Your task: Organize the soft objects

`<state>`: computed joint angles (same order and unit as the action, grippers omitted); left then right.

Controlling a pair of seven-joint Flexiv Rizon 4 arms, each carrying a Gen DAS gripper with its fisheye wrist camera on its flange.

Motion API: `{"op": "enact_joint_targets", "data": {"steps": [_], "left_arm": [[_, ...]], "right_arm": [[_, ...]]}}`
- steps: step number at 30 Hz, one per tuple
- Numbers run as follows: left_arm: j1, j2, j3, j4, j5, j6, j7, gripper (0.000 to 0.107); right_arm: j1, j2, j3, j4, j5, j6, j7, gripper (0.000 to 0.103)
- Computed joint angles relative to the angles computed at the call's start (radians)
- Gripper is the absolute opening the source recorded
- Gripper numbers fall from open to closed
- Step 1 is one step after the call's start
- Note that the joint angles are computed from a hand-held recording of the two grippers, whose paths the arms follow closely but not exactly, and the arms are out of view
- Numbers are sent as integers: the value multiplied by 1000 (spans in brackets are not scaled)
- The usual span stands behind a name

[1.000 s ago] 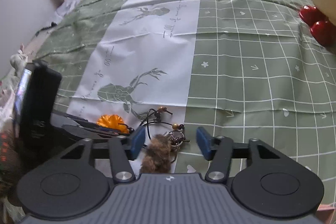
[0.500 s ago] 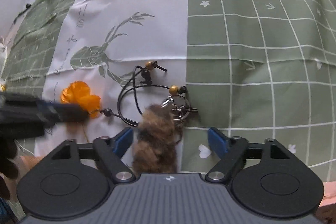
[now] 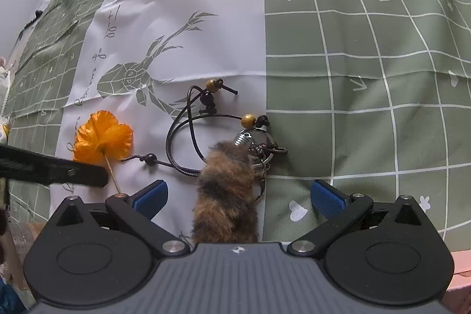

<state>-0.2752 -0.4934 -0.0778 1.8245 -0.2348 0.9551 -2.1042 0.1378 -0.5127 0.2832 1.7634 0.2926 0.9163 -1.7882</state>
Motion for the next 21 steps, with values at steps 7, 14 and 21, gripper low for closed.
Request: {"op": "enact_joint_targets", "data": {"steps": [7,14,21], "left_arm": [[-68,-75,56,-107,178,52,50,23],[-65,-78,45,-134,250,13,227,23],[-26,-53,19,-56,134,83,222,23]], "right_arm": [[-17,-17,0,-52,32,-79,6,103],[27,-1,-13,8,-58,-20,-68,103],[46,-6,-23,15,-89,3,-24,103]]}}
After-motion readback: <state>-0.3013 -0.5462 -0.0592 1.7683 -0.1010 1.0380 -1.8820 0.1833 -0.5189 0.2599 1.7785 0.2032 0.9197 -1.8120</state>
